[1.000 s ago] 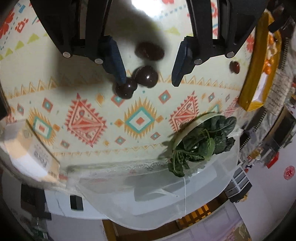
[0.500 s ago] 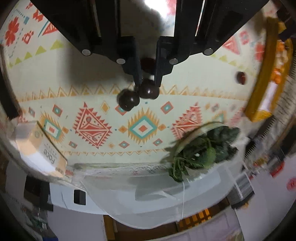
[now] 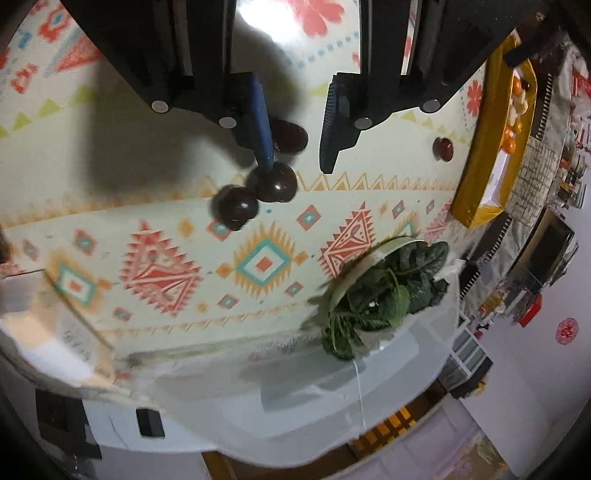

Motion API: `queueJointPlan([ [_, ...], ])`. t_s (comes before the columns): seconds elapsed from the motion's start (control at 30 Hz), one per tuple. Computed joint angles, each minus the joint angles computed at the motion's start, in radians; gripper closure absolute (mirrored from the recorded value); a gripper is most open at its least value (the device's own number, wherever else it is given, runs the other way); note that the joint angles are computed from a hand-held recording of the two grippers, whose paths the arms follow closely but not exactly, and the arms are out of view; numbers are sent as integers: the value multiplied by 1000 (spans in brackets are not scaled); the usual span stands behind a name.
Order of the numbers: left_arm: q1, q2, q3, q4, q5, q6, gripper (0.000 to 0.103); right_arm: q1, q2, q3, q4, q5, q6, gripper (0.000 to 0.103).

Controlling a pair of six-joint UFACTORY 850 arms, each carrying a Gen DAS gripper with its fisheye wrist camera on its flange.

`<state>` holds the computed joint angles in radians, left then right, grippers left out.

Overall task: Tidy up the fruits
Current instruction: 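Grasp a dark plum with the right tool while the left tool grasps a red date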

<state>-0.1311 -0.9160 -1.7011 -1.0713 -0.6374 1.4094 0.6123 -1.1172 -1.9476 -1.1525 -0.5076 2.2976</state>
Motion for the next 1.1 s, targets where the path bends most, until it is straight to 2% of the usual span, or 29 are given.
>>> queueJointPlan([
  [0.03,-1,-2,-2,5,1,-2,15,2,-22,-47,42,-54,-54,75],
  [0.23,-9,-6,-9,12,16,1,15,-8,-89,-168,193,-156,-211,76],
  [0.37,-22,-9,-20,21,15,-1,15,-13,-42,-72,95,-83,-92,77],
  [0.43,-37,-8,-23,12,12,20,15,-9,5,7,-10,-44,34,77],
  [0.53,-70,-15,-32,-34,19,88,15,14,95,151,-203,-54,257,77],
  [0.6,-101,-36,-54,-48,33,112,15,27,138,221,-273,-82,350,77],
  [0.7,-151,-98,-139,25,12,53,15,38,187,314,-384,-113,488,77],
  [0.77,-182,-137,-194,85,29,-5,15,36,210,367,-466,-111,605,77],
  [0.9,-226,-211,-298,172,30,-103,16,24,222,403,-567,-88,733,77],
  [0.97,-243,-233,-328,209,42,-135,28,23,219,400,-579,-81,736,77],
  [1.0,-251,-246,-348,246,44,-165,53,24,220,402,-588,-78,742,77],
  [1.03,-257,-238,-330,241,82,-152,65,24,216,397,-594,-73,740,77],
  [1.07,-259,-230,-314,231,106,-135,74,24,213,392,-590,-72,729,77],
  [1.1,-257,-232,-318,232,95,-136,73,24,211,388,-584,-72,718,77],
])
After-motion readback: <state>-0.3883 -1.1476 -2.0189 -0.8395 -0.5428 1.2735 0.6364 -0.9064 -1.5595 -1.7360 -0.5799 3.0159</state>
